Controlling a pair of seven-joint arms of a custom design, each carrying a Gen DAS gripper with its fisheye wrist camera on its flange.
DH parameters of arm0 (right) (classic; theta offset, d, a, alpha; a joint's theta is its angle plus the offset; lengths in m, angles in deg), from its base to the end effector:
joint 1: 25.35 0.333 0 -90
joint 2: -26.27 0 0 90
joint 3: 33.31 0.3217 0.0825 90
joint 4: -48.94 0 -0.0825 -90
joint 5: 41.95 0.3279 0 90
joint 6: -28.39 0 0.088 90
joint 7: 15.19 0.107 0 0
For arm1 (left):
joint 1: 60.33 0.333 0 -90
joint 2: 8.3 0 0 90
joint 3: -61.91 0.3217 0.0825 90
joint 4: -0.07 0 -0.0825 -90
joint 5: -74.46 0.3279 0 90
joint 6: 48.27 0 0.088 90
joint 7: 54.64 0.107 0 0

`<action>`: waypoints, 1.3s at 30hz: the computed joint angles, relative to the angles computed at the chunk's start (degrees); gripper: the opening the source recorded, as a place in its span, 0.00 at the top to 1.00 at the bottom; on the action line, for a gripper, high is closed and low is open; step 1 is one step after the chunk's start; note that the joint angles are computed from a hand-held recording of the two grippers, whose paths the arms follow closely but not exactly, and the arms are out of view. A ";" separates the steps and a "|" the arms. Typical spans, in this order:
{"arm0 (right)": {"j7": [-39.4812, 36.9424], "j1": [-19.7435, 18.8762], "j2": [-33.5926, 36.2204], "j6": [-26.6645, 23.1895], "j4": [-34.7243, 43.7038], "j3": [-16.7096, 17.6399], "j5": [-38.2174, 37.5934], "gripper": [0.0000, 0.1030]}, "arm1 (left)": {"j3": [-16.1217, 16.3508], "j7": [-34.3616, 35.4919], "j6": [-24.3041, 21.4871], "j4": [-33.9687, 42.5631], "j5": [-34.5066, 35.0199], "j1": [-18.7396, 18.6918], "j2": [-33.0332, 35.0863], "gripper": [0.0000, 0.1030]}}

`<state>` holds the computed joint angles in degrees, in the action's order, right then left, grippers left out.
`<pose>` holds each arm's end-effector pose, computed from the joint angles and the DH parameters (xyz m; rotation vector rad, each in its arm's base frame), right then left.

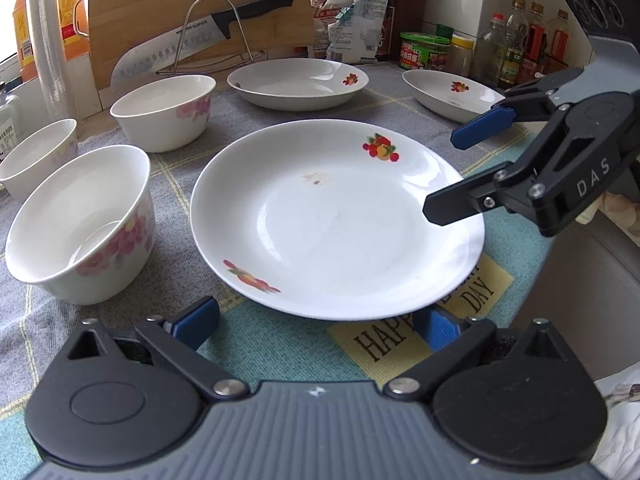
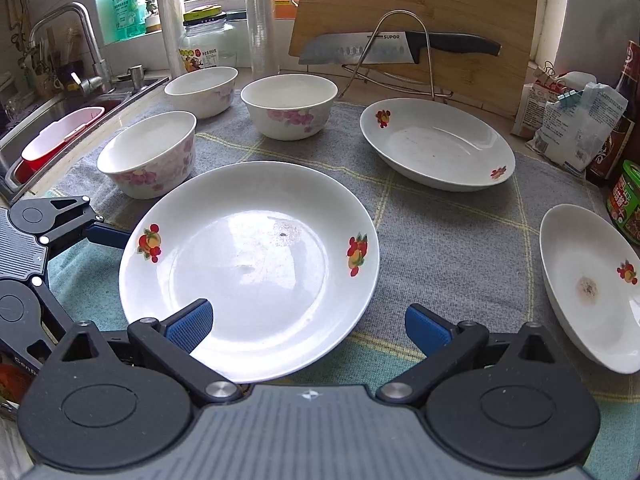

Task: Organize plates and bowls

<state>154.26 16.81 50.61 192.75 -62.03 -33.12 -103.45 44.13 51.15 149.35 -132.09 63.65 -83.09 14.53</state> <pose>0.4143 0.4438 0.3457 -2.0567 1.4718 -0.5032 0.4390 -0.3317 0.3221 -1.1148 2.4300 -0.9717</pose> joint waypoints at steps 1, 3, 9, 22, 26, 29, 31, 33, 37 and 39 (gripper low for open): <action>-0.81 -0.60 0.23 0.83 0.10 0.20 0.39 0.00 | 1.50 0.92 0.47 0.21 -0.65 -1.73 0.24 0.01; -2.36 -1.55 0.65 2.63 0.18 0.32 1.27 0.00 | 0.74 1.00 1.65 0.37 0.03 -1.03 0.92 0.01; -12.12 -4.90 2.29 7.80 0.41 1.47 8.91 0.00 | -2.34 0.77 3.51 0.44 3.75 2.71 2.30 0.00; -41.94 -17.97 7.59 8.95 3.07 15.33 30.06 0.00 | -6.25 0.03 2.38 0.68 9.73 8.15 2.91 0.00; -48.57 -21.05 9.08 7.51 4.29 19.29 35.02 0.00 | -9.18 -0.37 2.03 0.62 13.83 12.09 3.53 0.00; -51.65 -20.73 9.55 6.43 5.17 19.31 37.19 0.00 | -9.23 -0.79 2.43 0.69 14.53 12.34 3.79 0.00; -53.70 -20.91 9.88 5.98 5.59 19.64 38.96 0.00 | -8.68 -1.01 2.74 0.75 14.40 11.76 3.88 0.00; -55.49 -20.79 10.06 5.87 5.84 19.61 40.48 0.00 | -8.27 -1.21 2.92 0.81 14.24 11.34 3.87 0.00; -59.44 -20.90 10.40 5.09 6.57 20.09 43.74 0.00 | -8.64 -1.44 2.47 0.73 14.99 11.88 3.71 0.00; -61.35 -20.83 10.50 4.69 6.87 20.18 45.26 0.00 | -9.61 -1.50 1.92 0.84 16.15 13.08 3.80 0.01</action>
<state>92.91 -4.02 61.11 197.43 -55.16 -12.94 -58.20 34.52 49.66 151.27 -131.26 79.79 -70.01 18.33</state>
